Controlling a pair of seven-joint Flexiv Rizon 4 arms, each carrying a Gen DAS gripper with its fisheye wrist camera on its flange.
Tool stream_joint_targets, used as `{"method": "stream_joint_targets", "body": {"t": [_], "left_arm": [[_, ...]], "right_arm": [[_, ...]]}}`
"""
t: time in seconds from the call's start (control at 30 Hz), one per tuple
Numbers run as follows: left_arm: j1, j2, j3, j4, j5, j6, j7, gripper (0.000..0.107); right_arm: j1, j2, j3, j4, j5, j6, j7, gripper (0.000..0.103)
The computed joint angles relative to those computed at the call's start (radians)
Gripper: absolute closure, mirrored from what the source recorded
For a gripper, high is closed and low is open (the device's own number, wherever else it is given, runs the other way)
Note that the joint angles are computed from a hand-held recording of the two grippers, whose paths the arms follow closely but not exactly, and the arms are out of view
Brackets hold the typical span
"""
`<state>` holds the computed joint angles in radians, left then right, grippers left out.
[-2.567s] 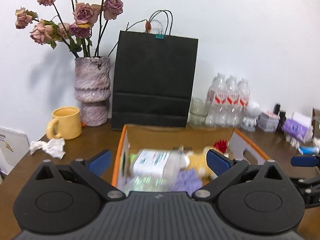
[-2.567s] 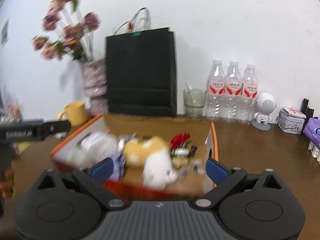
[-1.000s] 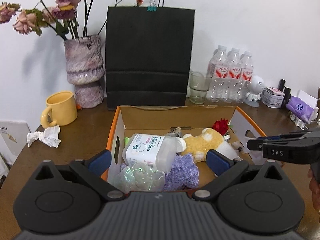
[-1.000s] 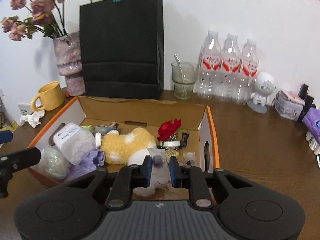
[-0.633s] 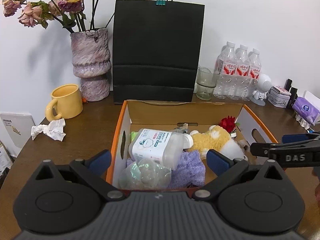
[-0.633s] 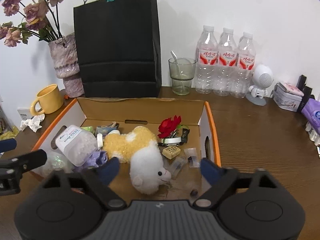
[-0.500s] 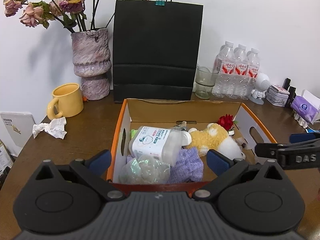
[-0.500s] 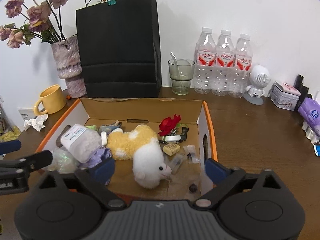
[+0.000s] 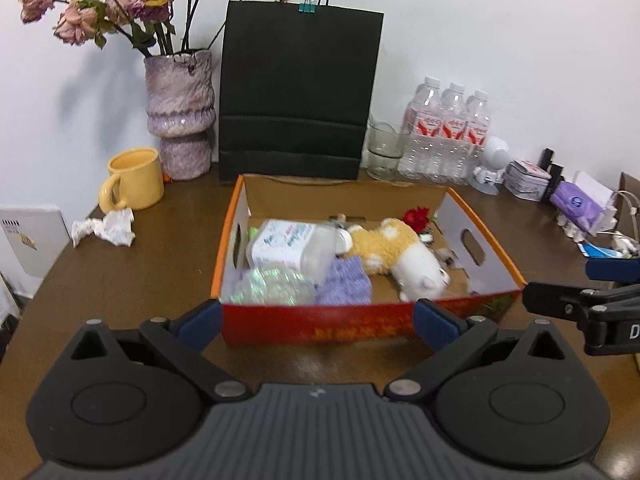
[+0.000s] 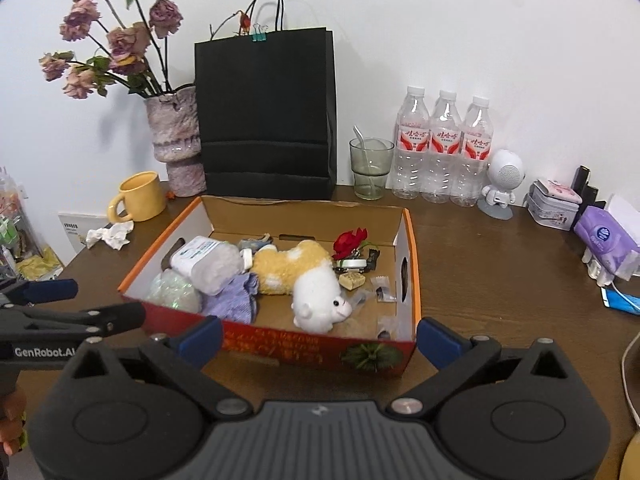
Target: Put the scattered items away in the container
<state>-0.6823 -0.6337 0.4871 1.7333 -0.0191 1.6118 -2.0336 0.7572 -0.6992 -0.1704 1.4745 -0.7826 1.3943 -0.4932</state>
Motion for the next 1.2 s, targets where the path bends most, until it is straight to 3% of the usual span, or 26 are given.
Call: {"method": "stream_joint_targets", "body": {"t": [0.3, 0.53, 0.83, 1.2], "left_arm": [[-0.123, 0.053, 0.106, 0.089, 0.012, 0.02, -0.064, 0.004], [-0.138, 0.098, 0.086, 0.153, 0.008, 0.048, -0.061, 0.004], [-0.211, 0.101, 0.135, 0.176, -0.03, 0.057, -0.034, 0.004], [-0.206, 0.099, 0.118, 0.175, -0.052, 0.052, -0.011, 0.004]], "right_arm": [[0.064, 0.096, -0.069, 0.141, -0.114, 0.045, 0.133, 0.0], [0.068, 0.156, -0.078, 0.217, -0.247, 0.08, 0.292, 0.0], [0.008, 0.191, -0.001, 0.242, -0.4, 0.048, 0.396, 0.0], [-0.076, 0.191, 0.096, 0.23, -0.484, 0.017, 0.45, 0.0]]}}
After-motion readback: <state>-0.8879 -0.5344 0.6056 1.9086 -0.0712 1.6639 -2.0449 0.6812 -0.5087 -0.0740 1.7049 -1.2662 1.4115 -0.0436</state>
